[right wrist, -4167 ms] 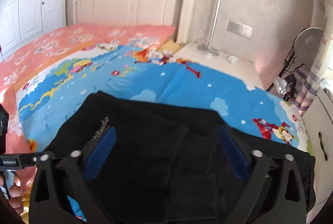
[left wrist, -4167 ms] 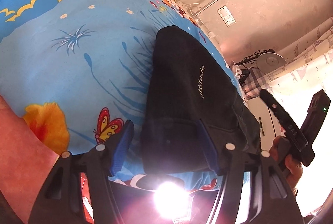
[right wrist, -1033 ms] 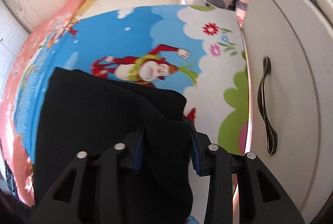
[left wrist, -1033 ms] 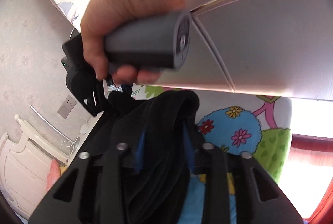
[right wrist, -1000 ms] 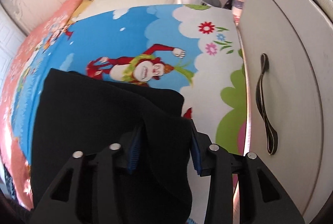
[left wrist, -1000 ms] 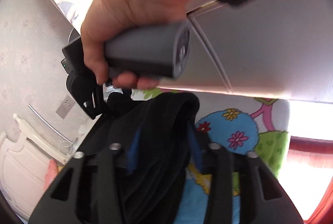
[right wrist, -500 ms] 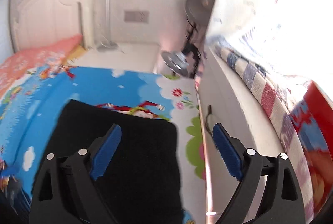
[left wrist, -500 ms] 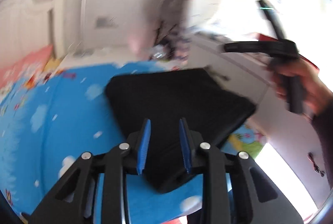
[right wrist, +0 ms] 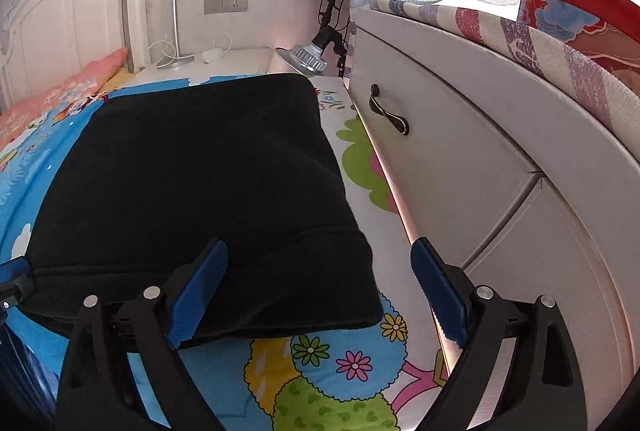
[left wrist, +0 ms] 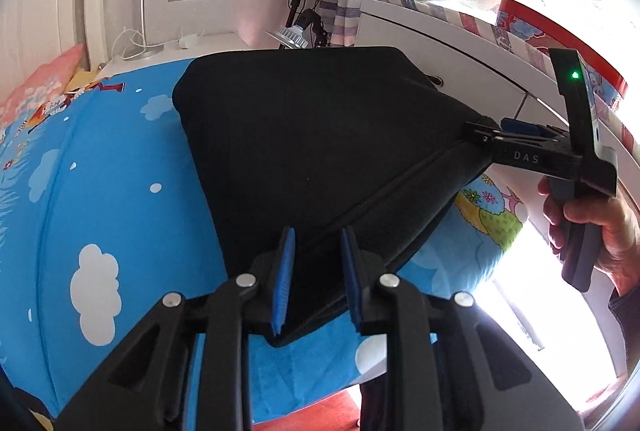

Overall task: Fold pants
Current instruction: 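Lower the fold onto the pants and open the left gripper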

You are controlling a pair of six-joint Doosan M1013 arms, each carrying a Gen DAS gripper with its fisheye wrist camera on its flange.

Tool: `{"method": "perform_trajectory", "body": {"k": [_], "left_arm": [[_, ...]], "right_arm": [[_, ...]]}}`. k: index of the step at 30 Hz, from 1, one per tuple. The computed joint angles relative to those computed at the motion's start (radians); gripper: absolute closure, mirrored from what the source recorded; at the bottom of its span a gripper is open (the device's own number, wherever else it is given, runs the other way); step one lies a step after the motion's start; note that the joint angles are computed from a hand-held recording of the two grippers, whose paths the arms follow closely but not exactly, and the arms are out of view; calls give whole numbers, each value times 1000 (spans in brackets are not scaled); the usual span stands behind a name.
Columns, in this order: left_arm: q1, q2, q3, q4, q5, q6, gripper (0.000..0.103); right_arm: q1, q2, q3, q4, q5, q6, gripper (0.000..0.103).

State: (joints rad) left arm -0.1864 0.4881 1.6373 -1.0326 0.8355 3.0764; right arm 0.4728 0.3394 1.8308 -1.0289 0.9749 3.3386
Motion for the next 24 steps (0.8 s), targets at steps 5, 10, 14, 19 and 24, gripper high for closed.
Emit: {"method": "perform_trajectory", "body": {"k": [5, 10, 14, 19, 24], "left_arm": [[-12, 2, -66, -12, 47, -27, 71], [-106, 44, -216, 37, 48, -86, 67], [-206, 148, -403, 203, 126, -306, 64], [-303, 249, -554, 463, 194, -529, 64], [-306, 245, -525, 474, 157, -507, 54]], "right_arm": [[8, 9, -3, -1, 12, 37, 13], [12, 25, -29, 34, 58, 9, 13], [5, 25, -34, 62, 52, 28, 12], [-3, 23, -34, 84, 40, 28, 12], [-10, 20, -32, 94, 25, 38, 12]]}}
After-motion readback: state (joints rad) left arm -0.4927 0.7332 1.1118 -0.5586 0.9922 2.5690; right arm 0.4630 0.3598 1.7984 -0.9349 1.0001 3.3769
